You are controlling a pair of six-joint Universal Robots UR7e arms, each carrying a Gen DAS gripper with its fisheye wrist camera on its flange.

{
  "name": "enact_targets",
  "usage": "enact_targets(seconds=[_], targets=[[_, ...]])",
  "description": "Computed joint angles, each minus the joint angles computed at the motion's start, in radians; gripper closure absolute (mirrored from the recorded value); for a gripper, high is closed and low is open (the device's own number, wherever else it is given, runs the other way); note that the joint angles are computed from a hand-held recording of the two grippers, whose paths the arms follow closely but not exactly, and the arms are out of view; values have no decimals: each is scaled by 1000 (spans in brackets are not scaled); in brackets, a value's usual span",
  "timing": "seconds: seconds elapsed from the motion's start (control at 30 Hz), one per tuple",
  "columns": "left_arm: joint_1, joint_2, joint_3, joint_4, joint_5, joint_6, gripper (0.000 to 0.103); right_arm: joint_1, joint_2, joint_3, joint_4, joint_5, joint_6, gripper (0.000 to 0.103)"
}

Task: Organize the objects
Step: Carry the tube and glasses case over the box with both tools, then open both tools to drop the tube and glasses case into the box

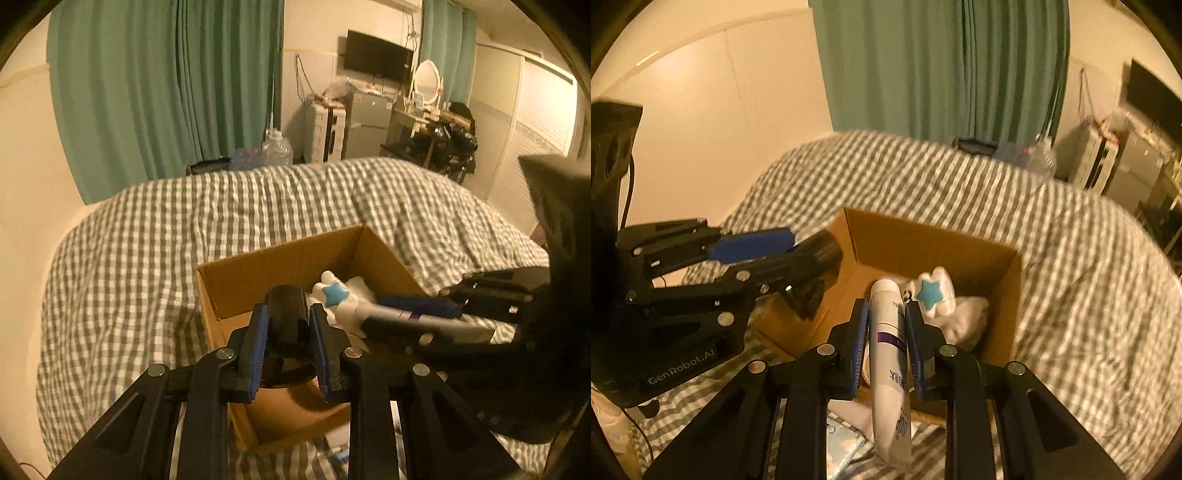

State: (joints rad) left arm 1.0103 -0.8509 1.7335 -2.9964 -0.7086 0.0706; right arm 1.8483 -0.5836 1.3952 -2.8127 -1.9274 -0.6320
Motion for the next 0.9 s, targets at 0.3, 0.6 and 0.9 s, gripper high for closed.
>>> enact_targets(seconds=[0.3, 0.6, 0.9], targets=[[56, 80, -103, 33, -6, 48, 80, -55, 85, -103, 140, 8, 13, 83], [50, 106, -128, 19, 26, 98, 74, -67, 57, -71, 91, 41, -2, 51], [-4, 29, 15, -28, 75, 34, 26, -17, -84, 130, -133, -42, -24, 33]])
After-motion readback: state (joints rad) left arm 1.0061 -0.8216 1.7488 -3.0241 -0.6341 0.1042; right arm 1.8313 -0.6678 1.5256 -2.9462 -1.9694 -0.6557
